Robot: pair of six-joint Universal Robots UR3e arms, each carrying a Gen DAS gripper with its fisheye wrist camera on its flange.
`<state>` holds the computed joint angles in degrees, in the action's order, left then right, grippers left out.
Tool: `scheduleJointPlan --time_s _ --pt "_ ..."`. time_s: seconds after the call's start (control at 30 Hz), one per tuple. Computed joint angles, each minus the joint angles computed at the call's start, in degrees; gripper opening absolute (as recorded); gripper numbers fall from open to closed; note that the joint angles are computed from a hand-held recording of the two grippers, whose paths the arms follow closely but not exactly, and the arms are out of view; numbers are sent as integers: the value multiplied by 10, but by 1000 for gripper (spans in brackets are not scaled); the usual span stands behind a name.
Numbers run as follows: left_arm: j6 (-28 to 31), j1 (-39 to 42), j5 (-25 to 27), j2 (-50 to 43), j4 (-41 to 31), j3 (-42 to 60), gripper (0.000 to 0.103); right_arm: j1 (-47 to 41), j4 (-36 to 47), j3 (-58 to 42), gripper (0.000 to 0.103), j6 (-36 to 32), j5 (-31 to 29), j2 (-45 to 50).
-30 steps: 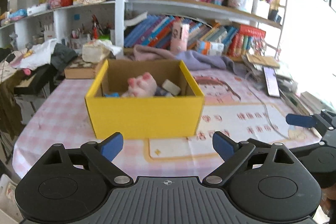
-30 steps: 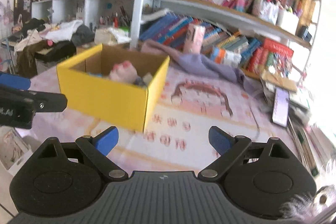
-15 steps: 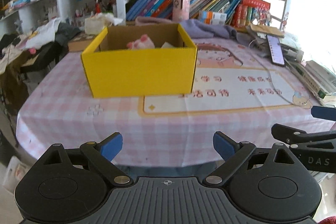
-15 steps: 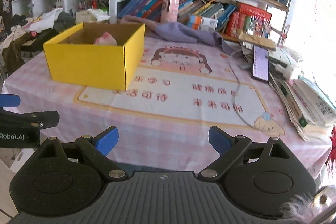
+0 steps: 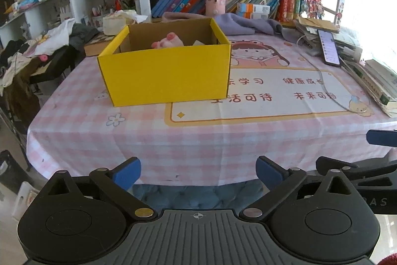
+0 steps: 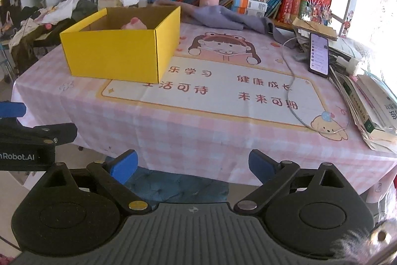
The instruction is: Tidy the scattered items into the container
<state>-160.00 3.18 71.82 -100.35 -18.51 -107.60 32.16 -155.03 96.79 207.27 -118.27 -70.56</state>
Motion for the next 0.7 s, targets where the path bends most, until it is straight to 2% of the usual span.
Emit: scheduleJointPlan --time_s 0.7 --pt "-1 -9 6 -5 -7 11 100 -3 -3 11 98 2 -2 -10"
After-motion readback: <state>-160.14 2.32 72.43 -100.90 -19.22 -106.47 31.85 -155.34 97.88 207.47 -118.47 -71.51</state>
